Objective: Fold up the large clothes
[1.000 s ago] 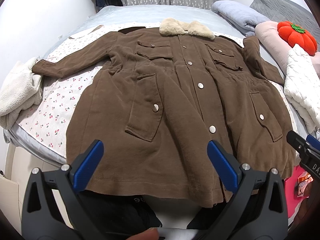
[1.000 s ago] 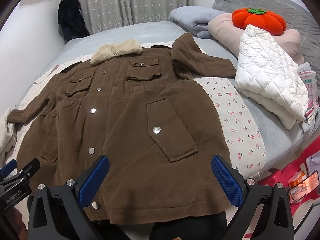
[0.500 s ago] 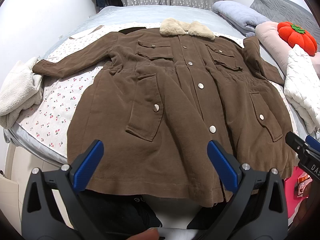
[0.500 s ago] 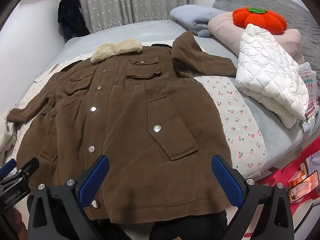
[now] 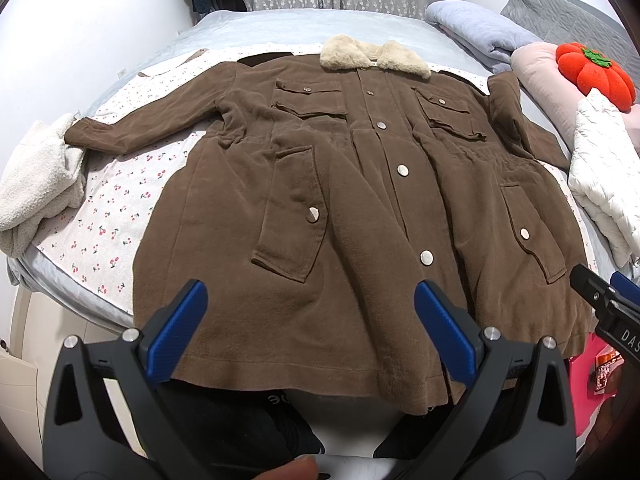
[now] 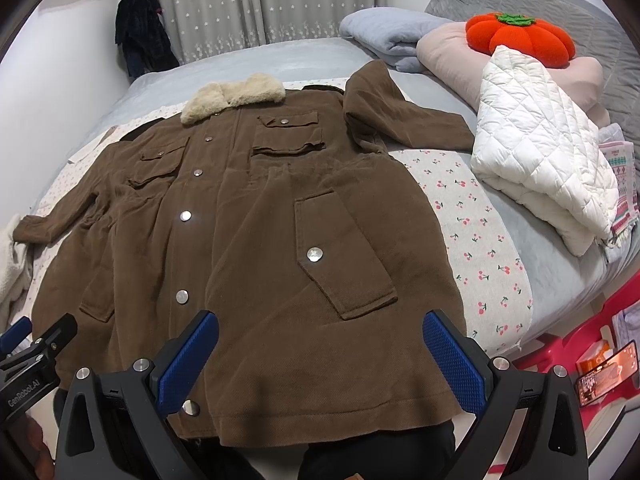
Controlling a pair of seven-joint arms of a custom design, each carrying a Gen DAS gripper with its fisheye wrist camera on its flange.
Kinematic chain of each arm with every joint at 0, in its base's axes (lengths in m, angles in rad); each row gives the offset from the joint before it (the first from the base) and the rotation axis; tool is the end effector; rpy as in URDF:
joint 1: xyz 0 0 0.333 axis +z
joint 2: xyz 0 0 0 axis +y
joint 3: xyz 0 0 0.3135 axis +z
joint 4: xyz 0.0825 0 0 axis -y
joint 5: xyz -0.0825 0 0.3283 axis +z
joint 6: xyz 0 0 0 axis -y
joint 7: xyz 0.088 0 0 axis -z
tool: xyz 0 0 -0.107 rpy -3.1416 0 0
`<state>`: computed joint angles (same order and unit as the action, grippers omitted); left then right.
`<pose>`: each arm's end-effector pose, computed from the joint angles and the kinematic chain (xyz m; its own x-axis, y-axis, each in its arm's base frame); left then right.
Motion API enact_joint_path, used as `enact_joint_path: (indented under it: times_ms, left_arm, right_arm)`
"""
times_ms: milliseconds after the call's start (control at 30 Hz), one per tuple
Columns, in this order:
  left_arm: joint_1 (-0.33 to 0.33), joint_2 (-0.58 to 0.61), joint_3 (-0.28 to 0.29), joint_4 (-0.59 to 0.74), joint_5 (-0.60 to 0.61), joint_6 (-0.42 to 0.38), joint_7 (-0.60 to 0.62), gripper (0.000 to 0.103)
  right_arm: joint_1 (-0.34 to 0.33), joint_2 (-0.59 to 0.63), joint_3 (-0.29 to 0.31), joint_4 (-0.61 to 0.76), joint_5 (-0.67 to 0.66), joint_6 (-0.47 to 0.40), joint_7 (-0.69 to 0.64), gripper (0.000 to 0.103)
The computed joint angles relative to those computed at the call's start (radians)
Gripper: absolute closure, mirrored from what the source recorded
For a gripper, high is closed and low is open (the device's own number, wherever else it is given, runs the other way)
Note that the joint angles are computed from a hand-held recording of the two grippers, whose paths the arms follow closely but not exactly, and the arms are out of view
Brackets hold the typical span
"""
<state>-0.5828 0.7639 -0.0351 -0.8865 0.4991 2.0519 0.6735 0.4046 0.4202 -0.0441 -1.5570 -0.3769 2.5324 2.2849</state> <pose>0.6192 -0.3945 0.5005 0.1559 -0.9876 -0.0184 -0.8143 -0.1180 -0.5683 0.6219 0.2444 0.4865 -0.0823 -0.9958 -0.0391 -0.8048 0.0895 -0.5868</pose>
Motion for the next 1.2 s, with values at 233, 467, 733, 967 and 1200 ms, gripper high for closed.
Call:
enact_joint_path:
  times_ms: [233, 467, 733, 967, 1200]
  left_arm:
    - [0.012, -0.036, 0.007, -0.077, 0.015, 0.023, -0.037, 0.0]
    - [0.077, -0.141, 0.004, -0.268, 0.048, 0.112, -0.099, 0.0]
    - [0.294, -0.315, -0.077, -0.644, -0.142, 0.426, -0.053, 0.0]
    - [0.596, -0.313, -0.37, -0.863, -0.701, 0.764, 0.394, 0.008]
    - [0.724, -0.18, -0.609, -0.786, -0.993, 0.725, 0.756, 0.088]
  right_arm:
    - [-0.016, 0.01, 0.001, 0.008, 0.021, -0.011, -0.017, 0.0]
    - [-0.084, -0.011, 0.014, -0.055, 0.09, 0.079, -0.054, 0.0]
    - [-0.189, -0.021, 0.059, -0.133, 0.279, 0.142, -0.221, 0.0]
    - [-0.402, -0.003, 0.236, -0.196, 0.736, 0.184, -0.565, 0.0]
    - [-0.628, 0.085, 0.457, -0.181, 1.33, 0.115, -0.961, 0.025]
